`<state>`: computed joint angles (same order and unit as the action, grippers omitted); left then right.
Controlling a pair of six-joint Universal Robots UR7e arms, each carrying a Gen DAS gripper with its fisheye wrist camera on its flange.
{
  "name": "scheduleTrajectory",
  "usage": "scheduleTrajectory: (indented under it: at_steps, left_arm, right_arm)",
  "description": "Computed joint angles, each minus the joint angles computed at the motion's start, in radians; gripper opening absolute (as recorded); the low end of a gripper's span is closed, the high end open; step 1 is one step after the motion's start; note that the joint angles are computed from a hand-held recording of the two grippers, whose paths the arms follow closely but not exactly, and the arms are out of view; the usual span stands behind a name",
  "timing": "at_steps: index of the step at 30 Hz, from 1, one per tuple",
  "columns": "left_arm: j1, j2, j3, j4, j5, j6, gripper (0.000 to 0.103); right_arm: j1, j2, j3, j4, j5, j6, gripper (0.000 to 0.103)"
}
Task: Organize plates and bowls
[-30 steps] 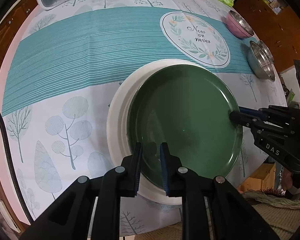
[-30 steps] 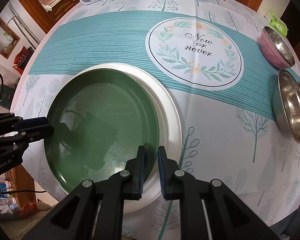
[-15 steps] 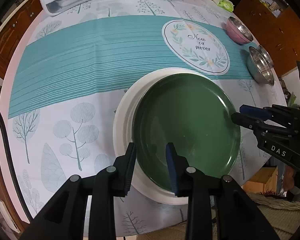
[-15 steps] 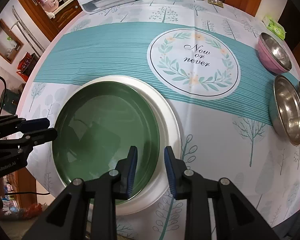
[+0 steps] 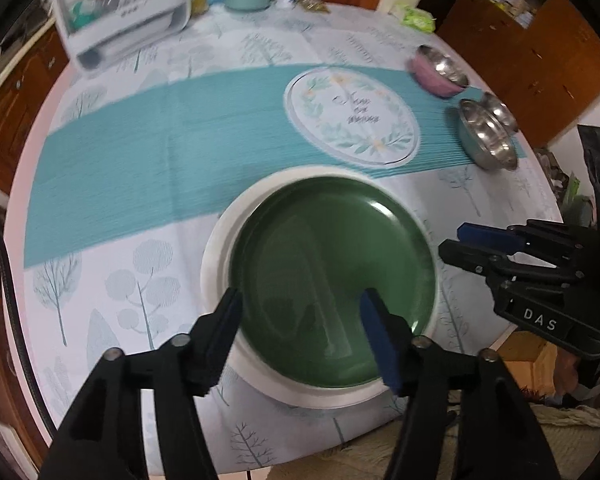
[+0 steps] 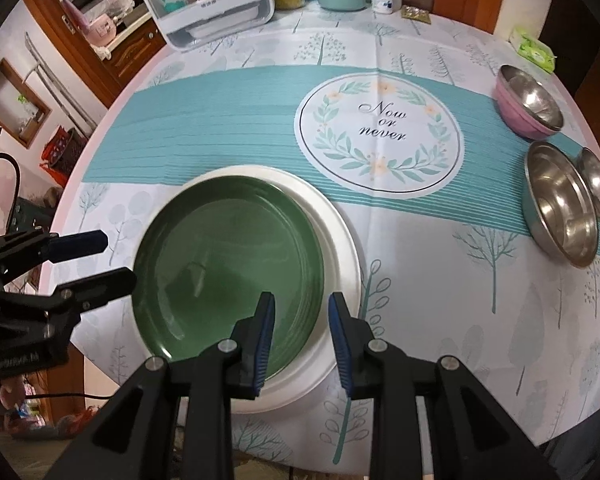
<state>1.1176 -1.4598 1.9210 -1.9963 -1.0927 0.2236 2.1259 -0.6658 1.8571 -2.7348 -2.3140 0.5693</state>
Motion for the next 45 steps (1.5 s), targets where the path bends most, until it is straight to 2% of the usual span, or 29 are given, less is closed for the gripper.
scheduleTrajectory:
  at_steps: [4, 14, 16, 18, 28, 31, 37, 40, 45]
  left_arm:
    - [-0.034, -0.017, 0.007, -0.006, -0.031, 0.018, 0.076]
    - [-0.125, -0.056, 0.036, -0.046, -0.065, 0.033, 0.087]
    - [-0.145, -0.067, 0.048, -0.078, -0.063, 0.034, 0.097]
    - [-0.169, -0.072, 0.058, -0.105, -0.058, 0.027, 0.102]
    - [-0.259, -0.027, 0.066, -0.187, -0.08, -0.103, 0.102]
    - [-0.299, 0.002, 0.088, -0.242, -0.052, -0.156, 0.102]
    - [-0.361, 0.084, 0.102, -0.3, -0.031, -0.29, 0.102]
    - [-0.387, 0.131, 0.1, -0.313, -0.024, -0.349, 0.102]
    - [-0.428, 0.214, 0.107, -0.36, 0.04, -0.419, 0.102]
  right_arm:
    - [0.03, -0.022, 0.025, -0.023, -0.029, 0.042, 0.028]
    - [0.115, -0.114, 0.113, -0.066, -0.113, 0.198, 0.028]
    - [0.129, -0.129, 0.124, -0.074, -0.135, 0.207, 0.033]
    - [0.144, -0.144, 0.131, -0.074, -0.164, 0.218, 0.038]
    - [0.152, -0.273, 0.225, -0.109, -0.26, 0.186, 0.038]
    - [0.135, -0.335, 0.283, -0.143, -0.274, 0.161, 0.038]
    - [0.063, -0.475, 0.389, -0.16, -0.235, 0.093, 0.038]
    - [0.018, -0.544, 0.442, -0.186, -0.22, 0.044, 0.038]
    - [-0.089, -0.648, 0.52, -0.253, -0.174, -0.076, 0.038]
